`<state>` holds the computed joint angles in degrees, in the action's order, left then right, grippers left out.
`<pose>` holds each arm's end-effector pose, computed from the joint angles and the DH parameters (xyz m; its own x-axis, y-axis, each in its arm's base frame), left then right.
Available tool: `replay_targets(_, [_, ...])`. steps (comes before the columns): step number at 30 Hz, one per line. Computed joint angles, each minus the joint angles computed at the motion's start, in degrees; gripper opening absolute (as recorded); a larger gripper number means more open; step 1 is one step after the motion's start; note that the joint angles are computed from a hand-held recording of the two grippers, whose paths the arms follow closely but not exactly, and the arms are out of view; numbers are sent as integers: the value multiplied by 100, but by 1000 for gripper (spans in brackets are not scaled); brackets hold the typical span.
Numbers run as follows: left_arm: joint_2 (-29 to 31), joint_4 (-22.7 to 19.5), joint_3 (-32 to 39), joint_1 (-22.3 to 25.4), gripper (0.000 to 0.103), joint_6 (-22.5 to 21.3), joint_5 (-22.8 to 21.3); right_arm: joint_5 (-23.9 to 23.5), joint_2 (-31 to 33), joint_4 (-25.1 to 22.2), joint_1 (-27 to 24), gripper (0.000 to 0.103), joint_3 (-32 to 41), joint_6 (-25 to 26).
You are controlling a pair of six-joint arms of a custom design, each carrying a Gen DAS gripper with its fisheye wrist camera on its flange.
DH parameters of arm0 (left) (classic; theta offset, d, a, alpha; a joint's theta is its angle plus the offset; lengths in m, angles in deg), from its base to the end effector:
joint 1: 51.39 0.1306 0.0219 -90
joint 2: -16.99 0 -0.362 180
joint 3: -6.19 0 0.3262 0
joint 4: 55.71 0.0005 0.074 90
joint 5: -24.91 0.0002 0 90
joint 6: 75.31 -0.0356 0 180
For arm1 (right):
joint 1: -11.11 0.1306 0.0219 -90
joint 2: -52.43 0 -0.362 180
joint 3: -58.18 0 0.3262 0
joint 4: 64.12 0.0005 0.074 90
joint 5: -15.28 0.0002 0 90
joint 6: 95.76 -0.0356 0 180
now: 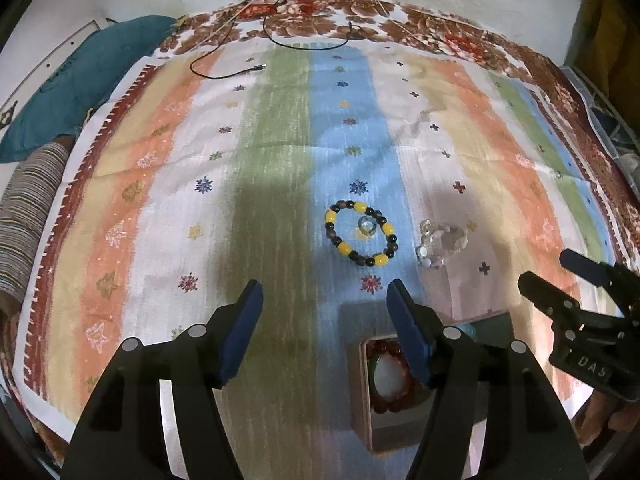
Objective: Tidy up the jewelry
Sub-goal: 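Move both open tools toward the black-and-yellow and pink crystal bracelets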
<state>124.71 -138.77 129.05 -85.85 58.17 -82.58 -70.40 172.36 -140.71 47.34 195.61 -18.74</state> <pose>0.4076 -0.2673 0.4605 -0.8617 -0.2046 -0.4644 -0.2017 0.9778 -0.0566 0.4614 0.3341 0.4484 -0.7998 -0.3083 -0.5151 -0.3884 0.9200 0.0524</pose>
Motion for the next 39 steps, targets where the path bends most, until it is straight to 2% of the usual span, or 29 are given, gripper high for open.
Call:
replay_targets(6, [159, 177, 59, 107, 68, -61, 153, -77, 164, -4, -37, 76, 209, -110])
replay_targets(15, [431, 237, 148, 261, 68, -221, 280, -199, 682, -350, -105, 76, 809, -142])
replay_targets(22, [659, 246, 217, 383, 68, -355, 397, -544, 1028, -569, -225, 76, 1196, -314])
replay_targets(31, [785, 359, 169, 487, 68, -532, 504, -301, 1460, -898, -206, 76, 1789, -208])
replay_targets(39, [884, 407, 184, 544, 68, -645, 569, -338, 1839, -1198, -264, 76, 2331, -226])
